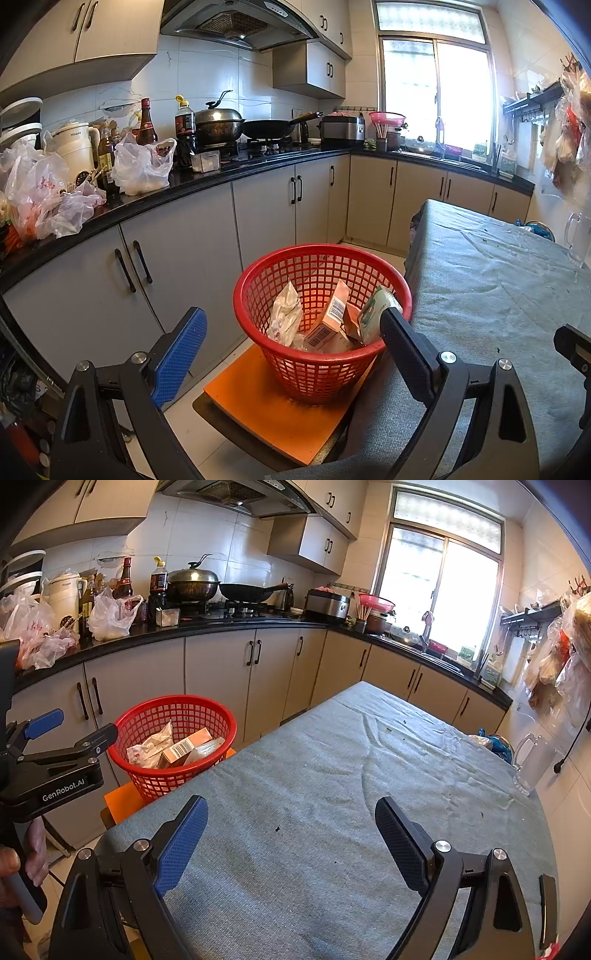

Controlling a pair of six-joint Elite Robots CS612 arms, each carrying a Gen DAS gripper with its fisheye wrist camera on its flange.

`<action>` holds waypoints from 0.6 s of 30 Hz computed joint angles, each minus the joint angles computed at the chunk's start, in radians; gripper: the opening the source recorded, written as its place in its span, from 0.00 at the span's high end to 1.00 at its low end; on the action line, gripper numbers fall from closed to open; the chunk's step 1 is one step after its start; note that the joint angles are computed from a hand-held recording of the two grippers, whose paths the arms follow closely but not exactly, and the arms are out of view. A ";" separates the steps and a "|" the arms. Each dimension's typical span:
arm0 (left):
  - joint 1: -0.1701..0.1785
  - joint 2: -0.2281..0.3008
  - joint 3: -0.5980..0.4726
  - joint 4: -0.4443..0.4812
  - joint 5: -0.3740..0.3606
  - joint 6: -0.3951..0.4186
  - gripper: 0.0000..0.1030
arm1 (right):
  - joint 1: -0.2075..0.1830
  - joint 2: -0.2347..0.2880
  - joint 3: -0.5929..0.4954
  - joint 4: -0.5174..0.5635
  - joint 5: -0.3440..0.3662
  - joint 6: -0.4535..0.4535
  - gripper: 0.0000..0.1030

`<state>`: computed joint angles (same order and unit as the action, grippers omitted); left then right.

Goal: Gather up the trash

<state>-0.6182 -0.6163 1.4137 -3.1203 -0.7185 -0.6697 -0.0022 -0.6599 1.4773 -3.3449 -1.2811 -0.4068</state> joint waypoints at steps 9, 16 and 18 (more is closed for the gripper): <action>-0.001 -0.003 0.008 0.002 -0.005 -0.010 0.09 | 0.000 0.001 0.001 -0.001 -0.001 0.000 0.08; -0.004 -0.004 0.015 -0.004 0.005 -0.012 0.09 | 0.000 0.001 0.001 -0.001 -0.001 -0.002 0.08; -0.005 -0.005 0.013 -0.002 0.006 -0.013 0.09 | 0.000 0.002 0.002 -0.003 0.000 -0.002 0.08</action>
